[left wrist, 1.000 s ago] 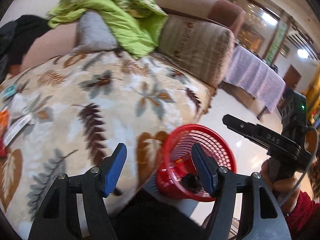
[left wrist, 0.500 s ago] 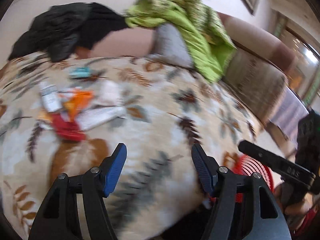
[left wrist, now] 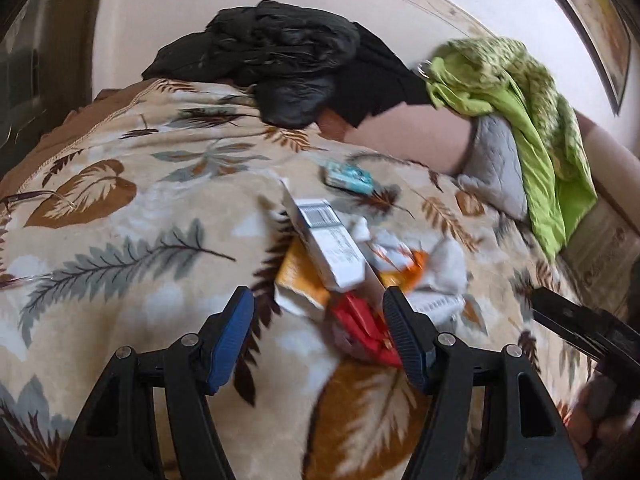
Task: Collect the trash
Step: 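Move both open tools back over the remaining trash on the bed, then grasp the white barcode box with the left tool while the right grasps the white sock, then lift and hold the white box and white sock above the bed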
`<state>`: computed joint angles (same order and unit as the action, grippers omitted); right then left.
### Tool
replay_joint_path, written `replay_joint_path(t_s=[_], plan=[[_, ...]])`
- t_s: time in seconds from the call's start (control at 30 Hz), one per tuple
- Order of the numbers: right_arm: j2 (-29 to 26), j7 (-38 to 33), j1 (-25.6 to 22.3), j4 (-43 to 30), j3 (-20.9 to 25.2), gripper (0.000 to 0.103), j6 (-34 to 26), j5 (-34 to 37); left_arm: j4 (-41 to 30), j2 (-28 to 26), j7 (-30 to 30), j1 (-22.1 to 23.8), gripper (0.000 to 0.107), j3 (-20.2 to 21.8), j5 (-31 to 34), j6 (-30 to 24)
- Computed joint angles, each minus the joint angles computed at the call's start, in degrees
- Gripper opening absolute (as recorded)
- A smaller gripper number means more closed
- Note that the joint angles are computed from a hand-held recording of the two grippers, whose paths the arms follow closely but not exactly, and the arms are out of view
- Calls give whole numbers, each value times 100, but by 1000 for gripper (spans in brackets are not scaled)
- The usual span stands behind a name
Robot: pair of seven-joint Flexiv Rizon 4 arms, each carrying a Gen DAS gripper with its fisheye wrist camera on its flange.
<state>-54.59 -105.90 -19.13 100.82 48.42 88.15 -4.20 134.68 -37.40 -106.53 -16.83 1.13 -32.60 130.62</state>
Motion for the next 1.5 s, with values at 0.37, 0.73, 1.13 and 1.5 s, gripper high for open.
replay_joint_path(t_s=[0.37,0.73,1.13,1.5], plan=[[-699,335,1239,-1445,-828,41,-607,146,-446,-243,-939,1285,66,-373,1448,-222],[-469,136,880,-1042,-501,20,80,547,-1350,-539,-863,1426,65,-367,1426,-1458],[-377,391,350,-330,-118,20,1037,-270,-1137,-483,-793,1062,34,-34,1325,-1220],[-143,529,-283,769,63,20,1914,-1234,-362,-60,-308,-102,32,288,203,-312]])
